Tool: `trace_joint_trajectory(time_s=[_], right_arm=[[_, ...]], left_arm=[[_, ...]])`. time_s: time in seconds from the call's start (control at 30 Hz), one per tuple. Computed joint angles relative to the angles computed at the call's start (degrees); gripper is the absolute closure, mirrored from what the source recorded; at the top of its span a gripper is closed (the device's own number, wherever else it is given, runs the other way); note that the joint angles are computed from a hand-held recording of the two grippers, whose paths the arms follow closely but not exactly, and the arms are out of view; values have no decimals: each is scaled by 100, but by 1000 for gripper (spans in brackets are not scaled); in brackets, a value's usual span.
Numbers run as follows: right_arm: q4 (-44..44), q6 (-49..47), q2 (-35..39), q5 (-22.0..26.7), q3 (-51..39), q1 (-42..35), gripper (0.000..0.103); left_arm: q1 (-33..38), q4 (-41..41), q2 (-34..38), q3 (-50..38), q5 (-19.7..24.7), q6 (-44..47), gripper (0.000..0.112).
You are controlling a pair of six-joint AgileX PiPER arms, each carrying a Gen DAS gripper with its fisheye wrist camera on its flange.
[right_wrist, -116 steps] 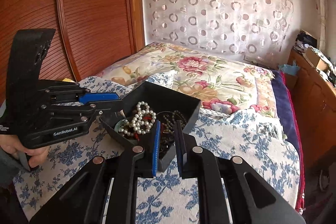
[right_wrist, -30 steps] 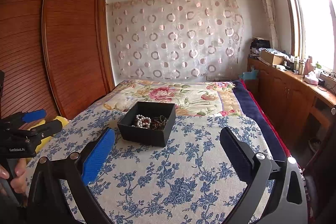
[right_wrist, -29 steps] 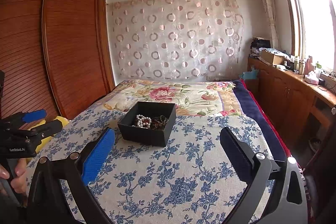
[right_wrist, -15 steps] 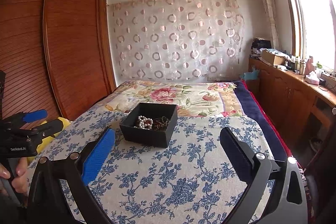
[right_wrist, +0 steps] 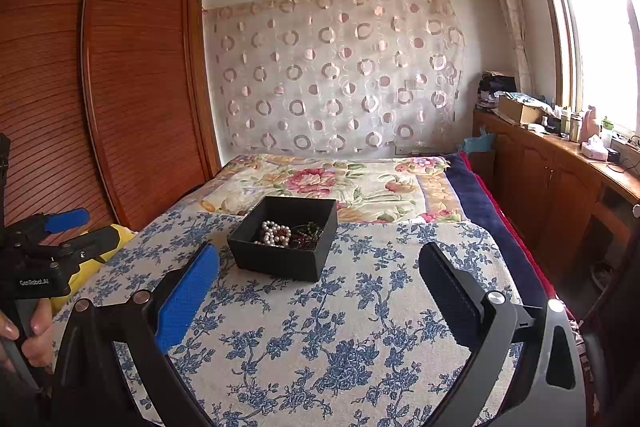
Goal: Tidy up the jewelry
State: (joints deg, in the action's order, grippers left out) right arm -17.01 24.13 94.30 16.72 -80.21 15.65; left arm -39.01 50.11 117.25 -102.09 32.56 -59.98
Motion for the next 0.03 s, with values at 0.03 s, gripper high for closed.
trace_joint_trajectory(time_s=[0.03], right_arm=[[9,-9,-2,1,2,-3,2]], left_arm=[[2,-12,4,-15,4,19,17]])
